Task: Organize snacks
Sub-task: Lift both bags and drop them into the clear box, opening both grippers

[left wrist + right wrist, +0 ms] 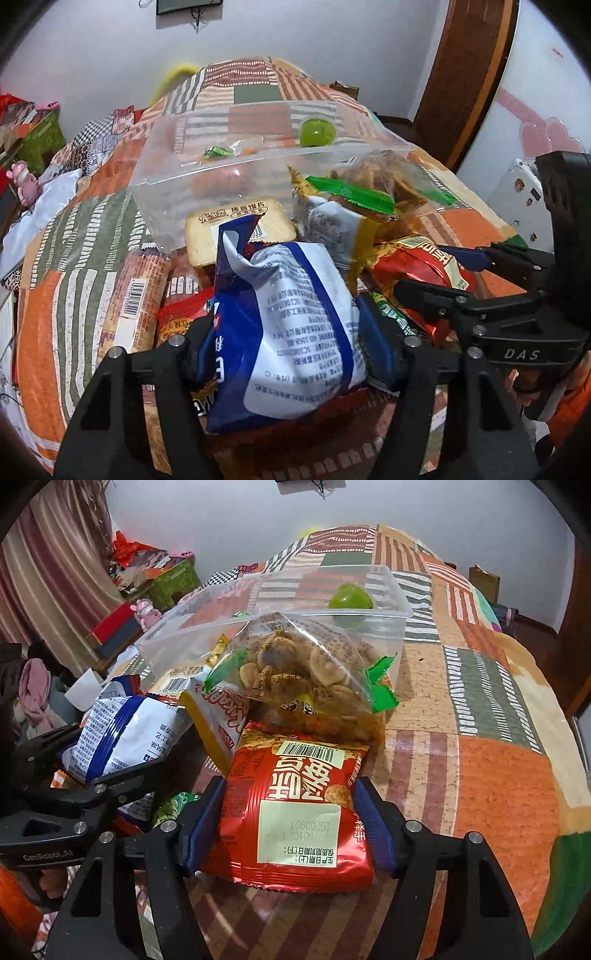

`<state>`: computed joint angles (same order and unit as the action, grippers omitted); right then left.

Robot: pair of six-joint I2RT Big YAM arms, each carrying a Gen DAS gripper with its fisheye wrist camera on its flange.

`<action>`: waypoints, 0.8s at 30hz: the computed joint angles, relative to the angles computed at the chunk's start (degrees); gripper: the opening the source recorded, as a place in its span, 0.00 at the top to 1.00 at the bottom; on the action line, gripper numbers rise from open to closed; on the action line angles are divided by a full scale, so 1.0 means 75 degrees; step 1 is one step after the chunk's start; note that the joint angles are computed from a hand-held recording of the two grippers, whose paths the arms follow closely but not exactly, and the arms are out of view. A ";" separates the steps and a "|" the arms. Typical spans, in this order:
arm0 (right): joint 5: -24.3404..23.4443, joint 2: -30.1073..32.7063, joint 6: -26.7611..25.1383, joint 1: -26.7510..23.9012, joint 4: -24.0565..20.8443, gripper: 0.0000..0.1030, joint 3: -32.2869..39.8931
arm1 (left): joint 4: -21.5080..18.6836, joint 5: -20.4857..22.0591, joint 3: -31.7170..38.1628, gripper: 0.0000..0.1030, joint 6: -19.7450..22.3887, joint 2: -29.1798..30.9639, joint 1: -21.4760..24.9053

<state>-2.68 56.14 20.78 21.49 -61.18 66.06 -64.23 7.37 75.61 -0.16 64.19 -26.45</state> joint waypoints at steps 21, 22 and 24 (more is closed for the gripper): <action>0.0225 -0.0356 -0.0247 0.0182 0.0119 0.46 0.0546 | 0.0172 0.0858 0.0619 0.53 -0.0302 -0.0262 0.0674; 0.0229 -0.0351 -0.0283 0.0153 0.0156 0.46 0.0627 | 0.0199 0.0869 0.0695 0.53 -0.0309 -0.0241 0.0710; 0.0223 -0.0356 -0.0309 0.0124 0.0238 0.46 0.0714 | 0.0227 0.0865 0.0844 0.53 -0.0303 -0.0188 0.0763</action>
